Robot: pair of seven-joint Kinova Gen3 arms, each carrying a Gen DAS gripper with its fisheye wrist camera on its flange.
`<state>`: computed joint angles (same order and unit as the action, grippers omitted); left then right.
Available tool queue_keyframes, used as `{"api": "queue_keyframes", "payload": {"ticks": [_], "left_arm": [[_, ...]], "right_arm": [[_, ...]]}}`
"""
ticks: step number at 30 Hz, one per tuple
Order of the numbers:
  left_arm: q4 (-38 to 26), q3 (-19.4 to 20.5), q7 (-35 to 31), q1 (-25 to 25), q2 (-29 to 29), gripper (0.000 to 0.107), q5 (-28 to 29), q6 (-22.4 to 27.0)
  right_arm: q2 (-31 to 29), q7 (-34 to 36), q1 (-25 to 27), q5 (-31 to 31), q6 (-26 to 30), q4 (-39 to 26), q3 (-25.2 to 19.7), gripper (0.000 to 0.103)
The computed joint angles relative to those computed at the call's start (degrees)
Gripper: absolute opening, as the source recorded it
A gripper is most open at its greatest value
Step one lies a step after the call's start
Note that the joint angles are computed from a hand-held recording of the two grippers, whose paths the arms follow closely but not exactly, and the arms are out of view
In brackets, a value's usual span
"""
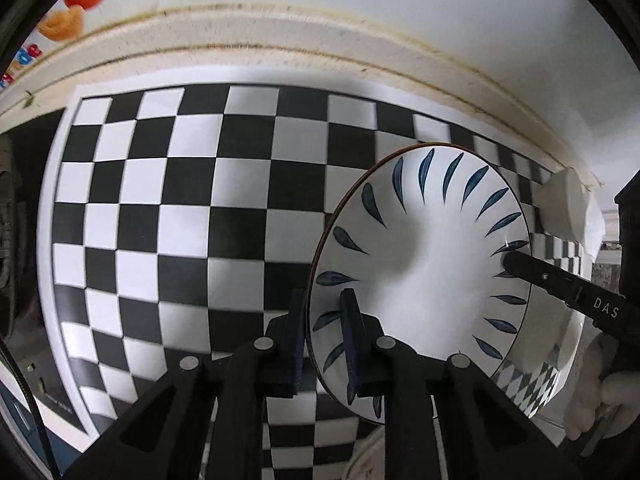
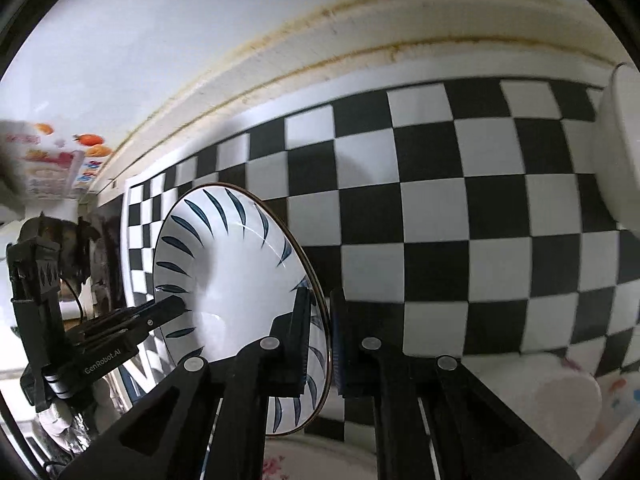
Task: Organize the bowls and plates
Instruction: 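Release the pink-flower plate and grasp the blue-leaf plate with the left gripper, then stack the blue-leaf plate onto the plates held by the right gripper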
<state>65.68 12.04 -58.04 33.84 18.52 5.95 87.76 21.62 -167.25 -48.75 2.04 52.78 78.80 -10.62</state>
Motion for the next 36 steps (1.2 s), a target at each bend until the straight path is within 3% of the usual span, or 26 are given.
{"api": "queue_keyframes", "payload": {"ticks": [7, 18, 26, 36], "left_arm": [[-0.4, 1.4, 2.1, 2.5, -5.5, 0.014, -1.5, 1.9], [3.7, 5.5, 7.9, 7.6, -10.2, 0.014, -2.1, 2.4], [9.9, 7.5, 11.1, 10.5, -10.8, 0.014, -0.3, 1.2], [12.7, 7.8, 12.4, 13.2, -8.6, 0.016, -0.5, 0.0]], "right_arm": [[-4.2, -4.6, -5.0, 5.1, 4.4, -0.8, -0.6, 0.011], [-10.2, -20.6, -14.5, 14.6, 9.0, 2.5, -6.1, 0.011], [-10.5, -30.5, -18.9, 15.6, 6.0, 8.6, -9.3, 0.011], [-9.4, -34.8, -20.8, 14.3, 1.4, 13.9, -9.8, 0.011]]}}
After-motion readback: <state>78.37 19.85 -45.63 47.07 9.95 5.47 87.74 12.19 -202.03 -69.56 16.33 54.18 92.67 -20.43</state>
